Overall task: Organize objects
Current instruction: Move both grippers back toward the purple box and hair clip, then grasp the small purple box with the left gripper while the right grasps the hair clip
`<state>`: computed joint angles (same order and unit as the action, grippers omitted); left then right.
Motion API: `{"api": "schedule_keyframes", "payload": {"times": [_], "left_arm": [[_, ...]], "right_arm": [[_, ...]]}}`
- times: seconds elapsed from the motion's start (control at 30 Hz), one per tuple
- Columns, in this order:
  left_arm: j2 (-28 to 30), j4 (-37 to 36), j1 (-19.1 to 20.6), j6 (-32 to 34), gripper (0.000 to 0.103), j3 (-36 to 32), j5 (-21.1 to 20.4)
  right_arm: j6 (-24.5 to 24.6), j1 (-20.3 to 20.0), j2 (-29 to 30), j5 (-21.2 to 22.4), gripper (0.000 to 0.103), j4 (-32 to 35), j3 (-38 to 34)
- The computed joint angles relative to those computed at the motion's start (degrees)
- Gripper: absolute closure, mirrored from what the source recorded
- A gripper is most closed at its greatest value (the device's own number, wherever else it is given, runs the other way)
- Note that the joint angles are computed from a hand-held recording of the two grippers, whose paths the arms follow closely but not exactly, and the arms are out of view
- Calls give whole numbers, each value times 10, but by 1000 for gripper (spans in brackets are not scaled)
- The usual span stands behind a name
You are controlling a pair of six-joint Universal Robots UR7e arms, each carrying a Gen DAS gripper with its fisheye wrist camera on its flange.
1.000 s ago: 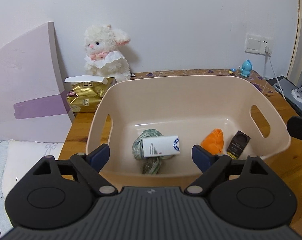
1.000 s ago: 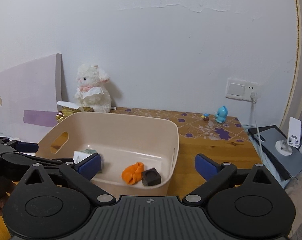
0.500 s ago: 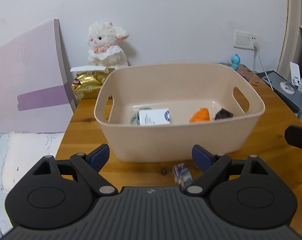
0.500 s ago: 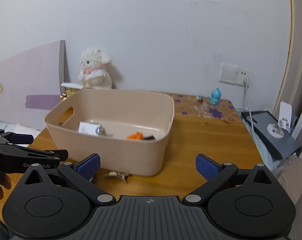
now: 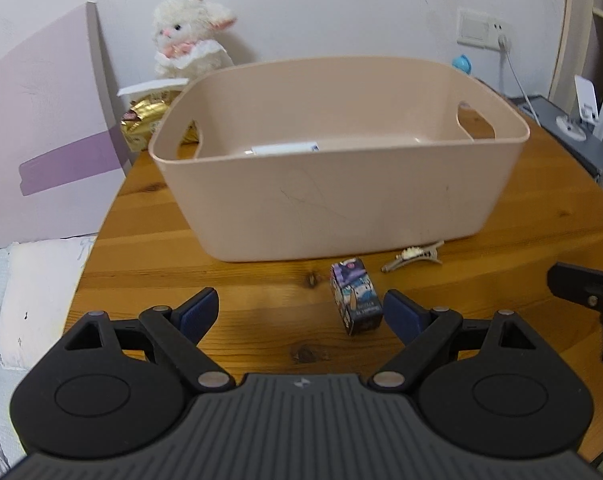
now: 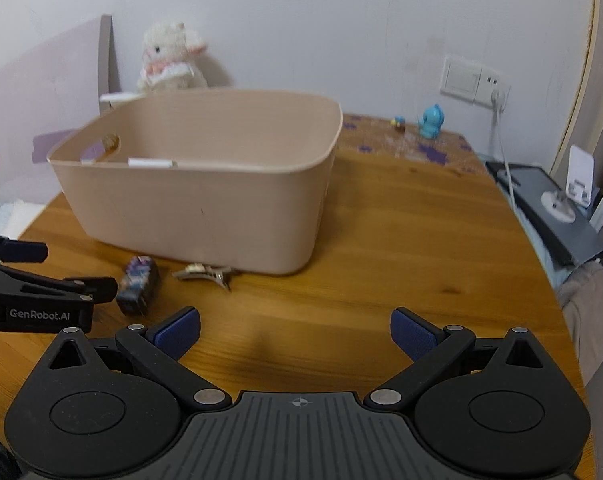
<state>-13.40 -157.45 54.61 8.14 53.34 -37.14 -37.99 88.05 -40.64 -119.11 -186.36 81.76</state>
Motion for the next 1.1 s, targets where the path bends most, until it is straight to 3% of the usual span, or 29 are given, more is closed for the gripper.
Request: {"api": "schedule_keyframes", "payload": {"times": [0.5, 0.57, 0.93, 1.1], "left_arm": [[68, 123, 34, -34, 16, -136, -59], [74, 125, 38, -38, 26, -147, -52], [69, 81, 58, 9, 56, -151, -72], [69, 88, 65, 15, 57, -165, -68]], "right_arm": [[11, -14, 50, -3, 0, 88, -83], [9, -12, 61, -2, 0, 97, -96], [17, 0, 121, -11, 0, 122, -163], [17, 5, 147, -9, 0, 104, -189]]}}
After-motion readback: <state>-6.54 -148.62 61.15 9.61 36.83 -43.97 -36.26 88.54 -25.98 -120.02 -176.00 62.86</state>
